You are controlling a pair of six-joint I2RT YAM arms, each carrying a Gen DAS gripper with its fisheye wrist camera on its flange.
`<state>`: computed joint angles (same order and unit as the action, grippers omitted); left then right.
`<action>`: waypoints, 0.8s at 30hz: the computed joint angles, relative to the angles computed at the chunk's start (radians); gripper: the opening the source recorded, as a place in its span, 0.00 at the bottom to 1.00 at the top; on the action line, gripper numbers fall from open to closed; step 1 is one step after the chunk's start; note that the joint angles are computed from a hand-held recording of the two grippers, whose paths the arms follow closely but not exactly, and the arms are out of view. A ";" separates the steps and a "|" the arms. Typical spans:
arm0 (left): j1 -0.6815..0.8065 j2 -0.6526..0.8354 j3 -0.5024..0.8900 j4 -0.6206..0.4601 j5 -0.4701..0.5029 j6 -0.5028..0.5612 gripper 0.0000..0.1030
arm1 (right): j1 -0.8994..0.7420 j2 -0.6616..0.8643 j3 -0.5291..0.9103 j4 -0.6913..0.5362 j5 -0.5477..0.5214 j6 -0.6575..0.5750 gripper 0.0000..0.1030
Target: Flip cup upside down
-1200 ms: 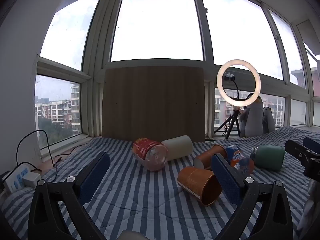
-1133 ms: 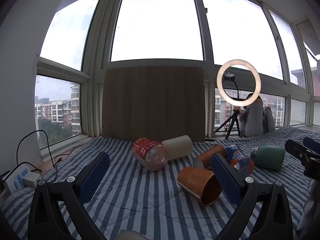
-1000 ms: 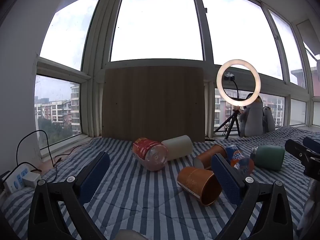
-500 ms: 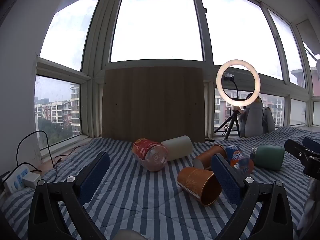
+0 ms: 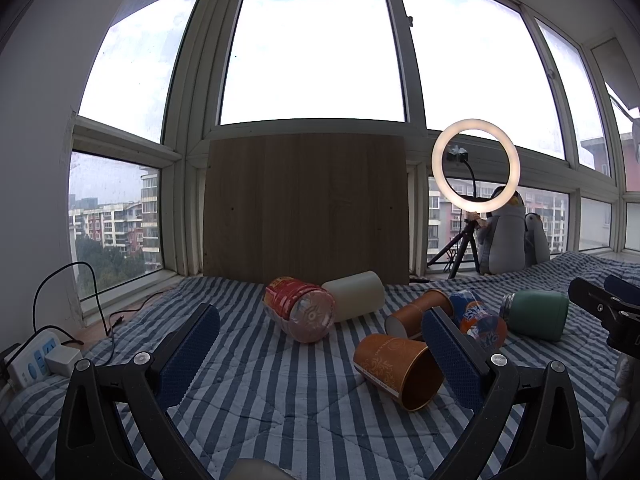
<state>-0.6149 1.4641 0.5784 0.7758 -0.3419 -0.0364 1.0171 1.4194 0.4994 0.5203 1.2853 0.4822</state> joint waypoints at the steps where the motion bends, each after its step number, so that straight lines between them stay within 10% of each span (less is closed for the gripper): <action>1: 0.000 0.001 0.000 0.001 0.000 0.000 1.00 | -0.001 -0.001 0.000 -0.002 -0.001 0.001 0.99; 24: -0.001 0.002 -0.001 0.005 -0.002 0.002 1.00 | -0.003 -0.002 0.003 -0.014 -0.005 0.014 0.99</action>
